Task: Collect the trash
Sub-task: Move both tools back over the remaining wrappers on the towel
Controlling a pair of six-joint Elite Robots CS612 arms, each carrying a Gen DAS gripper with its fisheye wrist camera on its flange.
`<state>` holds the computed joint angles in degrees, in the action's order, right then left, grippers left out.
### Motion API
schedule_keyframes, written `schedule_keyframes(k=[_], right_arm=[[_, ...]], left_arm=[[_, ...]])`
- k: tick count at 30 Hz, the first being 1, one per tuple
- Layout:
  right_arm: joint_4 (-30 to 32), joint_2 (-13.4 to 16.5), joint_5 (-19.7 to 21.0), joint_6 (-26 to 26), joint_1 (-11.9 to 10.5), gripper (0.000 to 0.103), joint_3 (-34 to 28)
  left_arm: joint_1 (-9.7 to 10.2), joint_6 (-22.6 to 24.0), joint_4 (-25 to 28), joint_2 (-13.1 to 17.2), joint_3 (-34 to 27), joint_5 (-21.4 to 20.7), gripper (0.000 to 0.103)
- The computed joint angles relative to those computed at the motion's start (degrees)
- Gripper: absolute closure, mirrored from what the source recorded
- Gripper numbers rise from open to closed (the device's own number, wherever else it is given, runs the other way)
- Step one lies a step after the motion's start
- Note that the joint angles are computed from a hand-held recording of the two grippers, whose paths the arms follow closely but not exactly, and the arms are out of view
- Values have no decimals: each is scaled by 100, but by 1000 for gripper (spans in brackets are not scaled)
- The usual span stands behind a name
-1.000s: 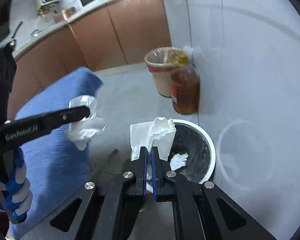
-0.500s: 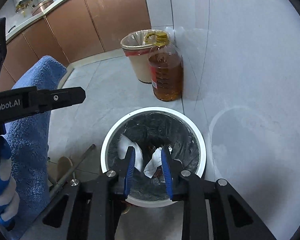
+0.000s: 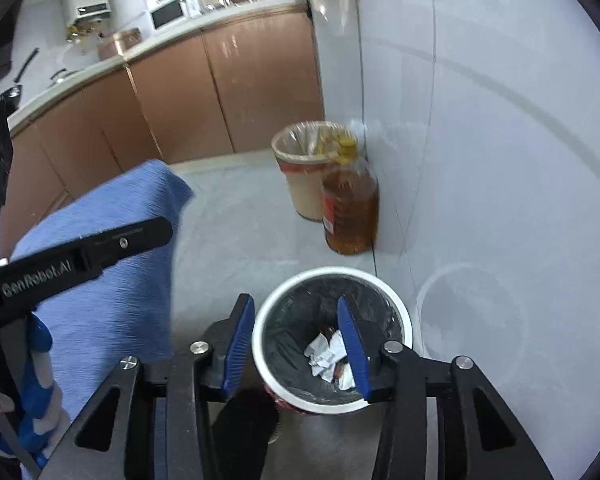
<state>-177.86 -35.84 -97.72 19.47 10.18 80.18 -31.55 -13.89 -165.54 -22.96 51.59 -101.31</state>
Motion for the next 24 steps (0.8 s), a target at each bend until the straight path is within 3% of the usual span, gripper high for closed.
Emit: schedule_keyframes(k=[8,16,24], right_arm=[[-532,-339,-194,-389,285,59,234],[-891,-499,-208,-803,549,59,270],[-1204,-586,218,-1307,745,59,225]], left_arm=[[100,97,-1091,-860,1480,352,76],[249,87,-1898,-1469,2490,737,76],[512,93,-2551,-1982,3374,1193,76]])
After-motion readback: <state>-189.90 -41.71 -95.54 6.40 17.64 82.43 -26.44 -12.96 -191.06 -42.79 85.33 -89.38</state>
